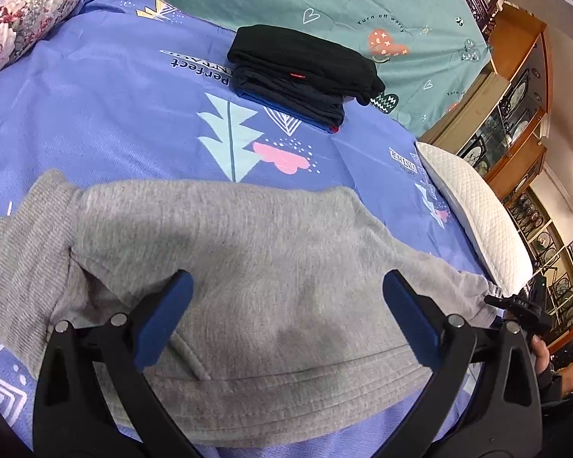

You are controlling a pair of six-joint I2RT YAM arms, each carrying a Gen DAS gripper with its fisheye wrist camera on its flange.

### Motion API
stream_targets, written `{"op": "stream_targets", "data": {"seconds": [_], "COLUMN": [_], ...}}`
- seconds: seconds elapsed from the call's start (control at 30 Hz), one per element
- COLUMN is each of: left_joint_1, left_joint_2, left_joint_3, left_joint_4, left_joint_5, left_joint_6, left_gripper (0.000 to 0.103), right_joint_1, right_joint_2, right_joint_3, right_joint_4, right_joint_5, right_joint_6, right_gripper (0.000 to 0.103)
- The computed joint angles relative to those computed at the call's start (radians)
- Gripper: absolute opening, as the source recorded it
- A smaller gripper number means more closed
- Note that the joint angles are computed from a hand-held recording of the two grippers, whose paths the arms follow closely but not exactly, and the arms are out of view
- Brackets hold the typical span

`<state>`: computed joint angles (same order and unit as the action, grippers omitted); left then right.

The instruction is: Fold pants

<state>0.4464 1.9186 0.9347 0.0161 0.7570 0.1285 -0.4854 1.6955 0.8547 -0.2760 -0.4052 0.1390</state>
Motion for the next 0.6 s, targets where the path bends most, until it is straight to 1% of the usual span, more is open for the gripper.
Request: {"op": "stream_targets", "data": {"seconds": [0.03, 0.07, 0.1, 0.13, 0.17, 0.23, 0.3, 0.33, 0.37, 0.4, 0.47, 0.53, 0.57, 0.6], "left_joint_1": [0.002, 0.004, 0.008, 0.009, 0.011, 0.015, 0.016, 0.017, 0.018, 0.019, 0.024, 0.030, 0.034, 0.039], "left_joint_2": [0.001, 0.001, 0.002, 0.002, 0.003, 0.007, 0.011, 0.012, 0.012, 0.011, 0.005, 0.002, 0.001, 0.000], "left_joint_3": [0.001, 0.003, 0.002, 0.003, 0.003, 0.007, 0.010, 0.011, 0.010, 0.009, -0.002, -0.009, -0.012, -0.015], "left_joint_4": [-0.002, -0.005, -0.005, -0.007, -0.006, -0.007, -0.007, -0.006, -0.004, -0.001, 0.018, 0.030, 0.038, 0.043], "left_joint_5": [0.005, 0.010, 0.017, 0.021, 0.025, 0.033, 0.035, 0.035, 0.035, 0.036, 0.036, 0.037, 0.039, 0.042], "left_joint_6": [0.000, 0.001, 0.000, -0.001, -0.004, -0.009, -0.015, -0.017, -0.019, -0.022, -0.034, -0.043, -0.049, -0.053], "left_gripper": [0.101, 0.101, 0.101, 0.101, 0.101, 0.101, 0.101, 0.101, 0.101, 0.101, 0.101, 0.101, 0.101, 0.101], "right_joint_1": [-0.015, -0.038, -0.060, -0.071, -0.051, 0.052, 0.225, 0.315, 0.432, 0.540, 0.742, 0.865, 0.910, 0.933], "right_joint_2": [-0.007, -0.017, -0.021, -0.047, -0.106, -0.249, -0.364, -0.386, -0.388, -0.371, -0.259, -0.101, 0.001, 0.070], "right_joint_3": [-0.027, -0.048, -0.061, -0.079, -0.105, -0.138, -0.131, -0.116, -0.091, -0.069, -0.010, 0.051, 0.082, 0.101], "right_joint_4": [0.048, 0.079, 0.108, 0.132, 0.157, 0.168, 0.138, 0.124, 0.108, 0.104, 0.108, 0.106, 0.097, 0.086], "right_joint_5": [-0.012, -0.041, -0.084, -0.119, -0.111, -0.061, 0.024, 0.069, 0.136, 0.196, 0.295, 0.330, 0.328, 0.331], "right_joint_6": [0.013, 0.025, 0.042, 0.052, 0.052, 0.021, -0.026, -0.046, -0.071, -0.095, -0.136, -0.154, -0.166, -0.179], "right_gripper": [0.067, 0.048, 0.031, 0.029, 0.027, 0.027, 0.027, 0.027, 0.027, 0.027, 0.027, 0.028, 0.029, 0.037]}}
